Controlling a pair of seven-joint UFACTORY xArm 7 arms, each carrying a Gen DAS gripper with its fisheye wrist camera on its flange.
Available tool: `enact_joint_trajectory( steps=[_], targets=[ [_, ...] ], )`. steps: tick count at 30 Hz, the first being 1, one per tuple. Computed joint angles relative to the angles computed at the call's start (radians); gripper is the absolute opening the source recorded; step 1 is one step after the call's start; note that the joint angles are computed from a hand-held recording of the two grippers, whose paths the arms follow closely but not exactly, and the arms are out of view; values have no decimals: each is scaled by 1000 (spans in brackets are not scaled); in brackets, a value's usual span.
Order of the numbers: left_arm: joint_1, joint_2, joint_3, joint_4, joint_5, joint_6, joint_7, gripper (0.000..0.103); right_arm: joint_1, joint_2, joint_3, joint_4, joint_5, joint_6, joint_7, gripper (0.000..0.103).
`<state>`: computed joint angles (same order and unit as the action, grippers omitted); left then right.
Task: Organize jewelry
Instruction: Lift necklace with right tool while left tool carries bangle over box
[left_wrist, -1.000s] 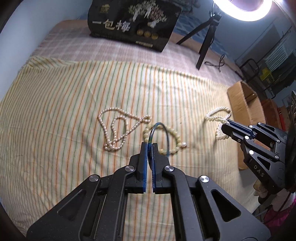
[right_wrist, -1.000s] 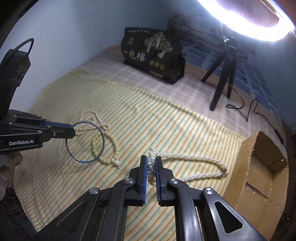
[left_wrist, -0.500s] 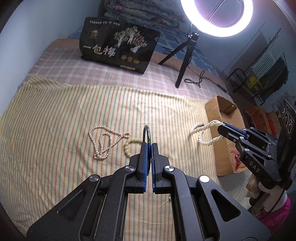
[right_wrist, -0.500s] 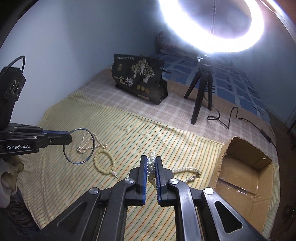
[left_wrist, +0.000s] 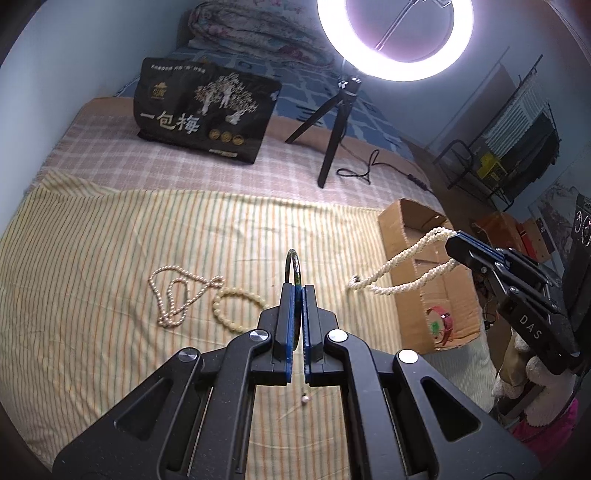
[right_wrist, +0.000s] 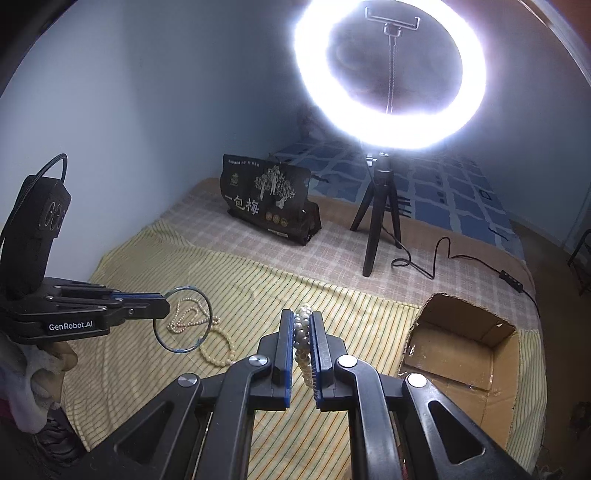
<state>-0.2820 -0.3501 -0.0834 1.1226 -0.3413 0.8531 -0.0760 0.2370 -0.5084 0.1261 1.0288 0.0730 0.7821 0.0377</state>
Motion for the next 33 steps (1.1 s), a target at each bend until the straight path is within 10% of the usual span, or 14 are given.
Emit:
enact_joint_trajectory(
  steps=[33],
  targets=[
    [-129, 303, -130, 394, 89, -45, -83, 1, -149, -64, -137, 149, 0, 107, -148, 6]
  ],
)
